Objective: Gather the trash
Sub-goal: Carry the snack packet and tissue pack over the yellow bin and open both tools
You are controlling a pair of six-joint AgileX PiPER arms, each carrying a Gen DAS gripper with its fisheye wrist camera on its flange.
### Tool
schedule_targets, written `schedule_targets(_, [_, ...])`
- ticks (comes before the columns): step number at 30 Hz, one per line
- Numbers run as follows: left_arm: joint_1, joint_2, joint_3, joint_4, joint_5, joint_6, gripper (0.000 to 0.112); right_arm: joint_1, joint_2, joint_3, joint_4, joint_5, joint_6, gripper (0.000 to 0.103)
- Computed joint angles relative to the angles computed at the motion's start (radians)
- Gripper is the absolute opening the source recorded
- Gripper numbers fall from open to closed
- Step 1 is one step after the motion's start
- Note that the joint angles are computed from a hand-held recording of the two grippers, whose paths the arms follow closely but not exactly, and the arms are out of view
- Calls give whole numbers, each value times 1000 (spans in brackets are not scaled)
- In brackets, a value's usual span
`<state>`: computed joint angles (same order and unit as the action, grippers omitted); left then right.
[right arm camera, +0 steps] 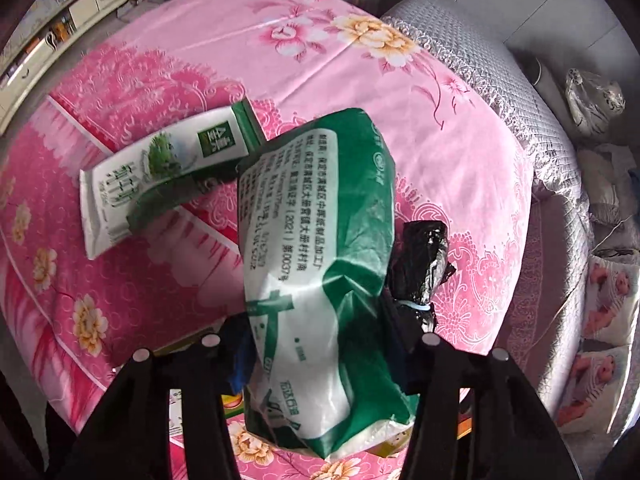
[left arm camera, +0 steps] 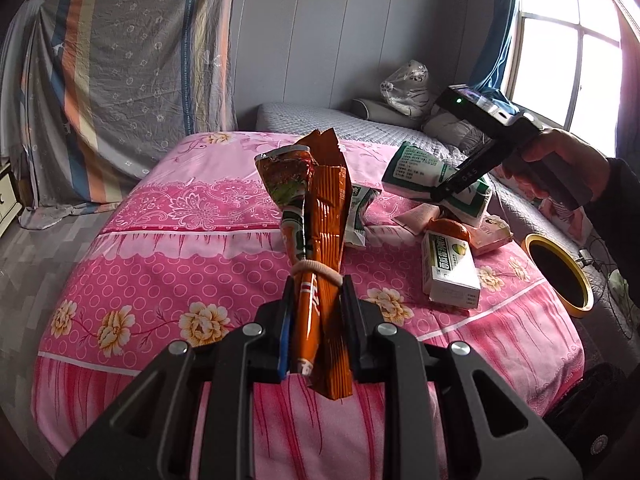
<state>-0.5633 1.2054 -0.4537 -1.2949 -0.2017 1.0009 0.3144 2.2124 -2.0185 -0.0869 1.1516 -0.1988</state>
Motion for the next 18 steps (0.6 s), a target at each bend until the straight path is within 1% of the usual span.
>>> schedule_targets(1, [-14,-4,-5,-54,-22,48,20,-34,-36,26,86,-10,-46,49])
schedule_targets(3, [-84,0,-27,-189,-122,152,20,-93,-122,109,235,-29,-134,49])
schedule_targets(5, [-144,17,-60,-278,-218,204,20,-136,-221,218,383,-53,-220,49])
schedule_targets(7, [-184,33,-91,-307,-279,199,20,-196,-308,330,526,-63,-319,49])
schedule_targets(11, [-296,107,-189,-367,-450,206,20,-306,-466,566,739,-91,-479,49])
schedule_targets(12, [-313,127,-216,-378,-468,208,20,-341,-500,619,784,-95,-520,49])
schedule_targets(15, [-352,189,-297,-397,-487,216,20,-453,-602,755,906,-80,-632,49])
schedule_targets(18, [-388,243,-375,-399,-490,227,20,-596,-696,849,989,-34,-736,49])
